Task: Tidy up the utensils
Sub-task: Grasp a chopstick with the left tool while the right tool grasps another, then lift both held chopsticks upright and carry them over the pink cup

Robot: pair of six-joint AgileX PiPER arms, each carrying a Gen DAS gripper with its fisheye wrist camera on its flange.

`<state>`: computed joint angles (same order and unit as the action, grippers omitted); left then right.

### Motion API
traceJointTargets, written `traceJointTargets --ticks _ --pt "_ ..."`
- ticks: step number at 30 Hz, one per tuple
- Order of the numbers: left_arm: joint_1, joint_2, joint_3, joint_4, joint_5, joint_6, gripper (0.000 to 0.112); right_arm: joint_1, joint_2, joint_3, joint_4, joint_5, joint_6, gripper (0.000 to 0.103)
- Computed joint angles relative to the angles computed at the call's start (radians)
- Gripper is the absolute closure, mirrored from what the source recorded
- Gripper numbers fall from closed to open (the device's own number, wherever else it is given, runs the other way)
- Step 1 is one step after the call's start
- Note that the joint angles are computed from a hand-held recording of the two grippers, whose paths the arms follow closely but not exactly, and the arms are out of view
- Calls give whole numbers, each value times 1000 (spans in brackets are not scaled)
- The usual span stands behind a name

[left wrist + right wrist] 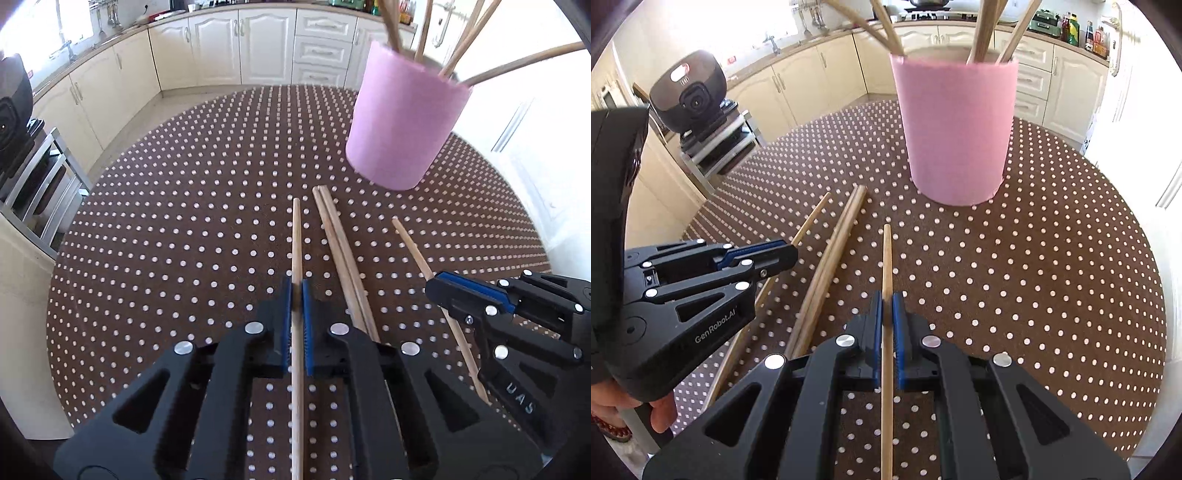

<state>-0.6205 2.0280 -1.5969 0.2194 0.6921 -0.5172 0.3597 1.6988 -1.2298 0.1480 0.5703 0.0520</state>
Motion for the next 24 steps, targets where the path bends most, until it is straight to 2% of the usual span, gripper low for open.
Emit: traceJointTargets --ticks 6,12,16,24 --pt "-7 -193 166 36 -90 -26 106 7 -140 60 -22 -40 14 98" --pt "-52 -365 264 142 -123 -111 106 56 -263 77 -141 -44 113 98" --pt "-100 -458 332 269 -142 -219 106 93 -344 105 -241 -69 193 98" --pt "-170 -593 458 594 -191 -524 106 191 -468 187 -586 -153 500 99"
